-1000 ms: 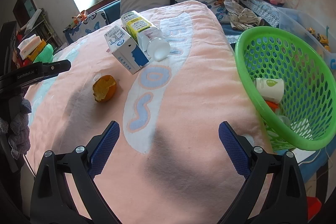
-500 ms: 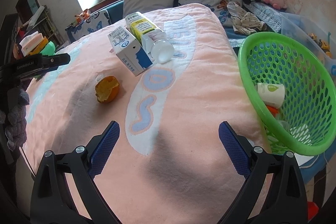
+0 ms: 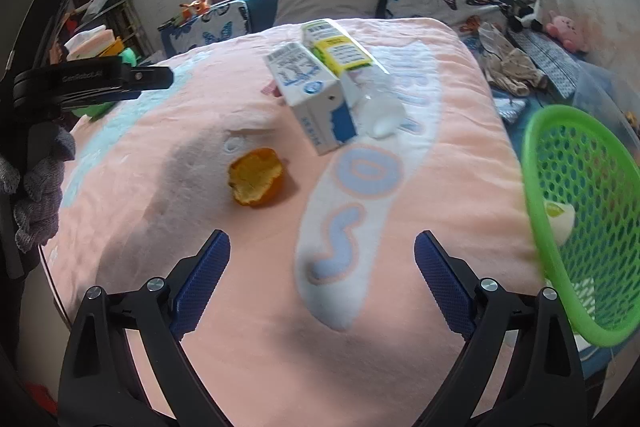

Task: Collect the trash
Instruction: 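Move the right tool toward the orange peel on the blanket, then close the right tool around the orange peel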

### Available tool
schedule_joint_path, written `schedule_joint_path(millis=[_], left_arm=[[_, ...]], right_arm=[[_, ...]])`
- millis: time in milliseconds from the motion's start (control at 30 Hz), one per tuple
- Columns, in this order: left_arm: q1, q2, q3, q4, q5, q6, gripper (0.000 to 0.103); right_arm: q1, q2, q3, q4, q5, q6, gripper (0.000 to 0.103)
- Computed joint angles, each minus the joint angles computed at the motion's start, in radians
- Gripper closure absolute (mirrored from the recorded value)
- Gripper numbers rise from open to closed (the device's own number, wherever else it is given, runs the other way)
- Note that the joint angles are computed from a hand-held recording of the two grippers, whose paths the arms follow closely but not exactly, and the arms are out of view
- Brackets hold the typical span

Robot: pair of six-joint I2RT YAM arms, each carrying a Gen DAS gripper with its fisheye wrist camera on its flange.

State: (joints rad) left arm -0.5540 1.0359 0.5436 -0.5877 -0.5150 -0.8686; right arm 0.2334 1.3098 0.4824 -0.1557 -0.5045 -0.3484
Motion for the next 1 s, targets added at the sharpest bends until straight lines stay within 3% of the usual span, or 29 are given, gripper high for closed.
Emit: schedule_joint_path(millis=[267, 667, 833, 1000], left_arm=[[0.037, 0.025, 0.021, 0.017, 0.019, 0.044, 0.033], [0.104, 0.074, 0.023, 0.086, 0.08, 0.111, 0.033], [0.127, 0.099, 0.022, 0.113, 0.1, 0.125, 0.033], [0.147, 0.116, 0.022, 0.136, 0.122, 0.132, 0.033]], right_arm=[[0.146, 0.099, 0.054, 0.053, 0.036, 0.063, 0.023], [0.278, 0.296, 0.147, 0.134, 0.117, 0.154, 0.032], [0.34, 0.34, 0.161, 0.185, 0.178, 0.176, 0.032], [0.388, 0.353, 0.163, 0.22, 0.266, 0.194, 0.042]])
